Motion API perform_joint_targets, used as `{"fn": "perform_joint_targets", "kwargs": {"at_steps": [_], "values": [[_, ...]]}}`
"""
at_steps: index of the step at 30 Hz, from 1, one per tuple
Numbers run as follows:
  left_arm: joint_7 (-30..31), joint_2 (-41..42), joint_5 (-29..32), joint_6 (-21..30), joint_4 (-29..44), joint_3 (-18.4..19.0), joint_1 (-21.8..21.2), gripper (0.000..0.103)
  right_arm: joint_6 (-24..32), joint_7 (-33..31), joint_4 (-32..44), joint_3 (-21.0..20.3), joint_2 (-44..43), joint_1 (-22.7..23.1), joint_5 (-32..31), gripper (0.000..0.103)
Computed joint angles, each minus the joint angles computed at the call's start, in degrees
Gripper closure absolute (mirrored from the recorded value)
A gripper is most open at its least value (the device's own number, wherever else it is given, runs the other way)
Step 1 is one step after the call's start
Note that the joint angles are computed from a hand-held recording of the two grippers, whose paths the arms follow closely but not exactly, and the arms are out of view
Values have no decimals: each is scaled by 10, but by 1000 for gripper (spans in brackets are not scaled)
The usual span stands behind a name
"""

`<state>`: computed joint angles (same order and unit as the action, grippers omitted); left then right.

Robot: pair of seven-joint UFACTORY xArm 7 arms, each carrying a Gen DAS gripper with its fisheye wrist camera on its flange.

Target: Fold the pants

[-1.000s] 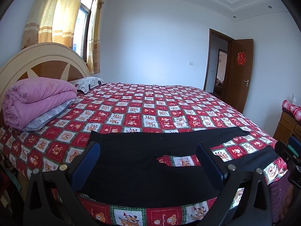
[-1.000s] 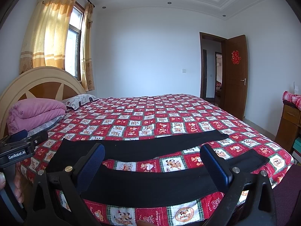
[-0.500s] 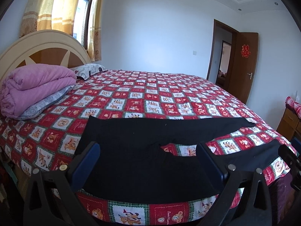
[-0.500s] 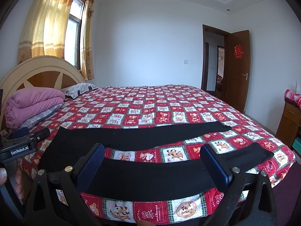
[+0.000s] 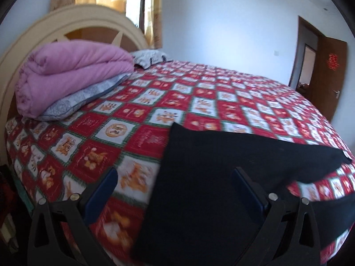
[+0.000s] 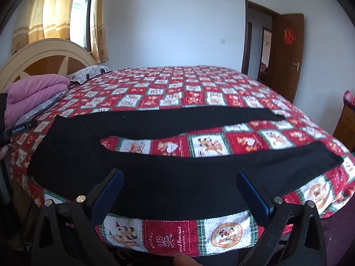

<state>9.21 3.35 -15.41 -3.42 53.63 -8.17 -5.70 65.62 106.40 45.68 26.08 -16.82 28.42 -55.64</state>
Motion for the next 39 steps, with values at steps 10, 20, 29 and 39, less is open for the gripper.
{"fn": "perform_joint_targets", "kwargs": {"at_steps": [10,20,29,39], "values": [[-4,214,71,156,288,28,-21,35,-55,-3,-58,-27,-23,-20,10,1],[70,311,21,256,414,-45,39,64,-84,-76,-152,-57,-168,-93,61,1],[111,313,-9,242,416,-42,30,91,-165,-221,-193,-143,-244,-188,63,55],[107,329,-15,235,429,-45,32,91,-296,-378,-161,-298,-215,-345,63,55]]}}
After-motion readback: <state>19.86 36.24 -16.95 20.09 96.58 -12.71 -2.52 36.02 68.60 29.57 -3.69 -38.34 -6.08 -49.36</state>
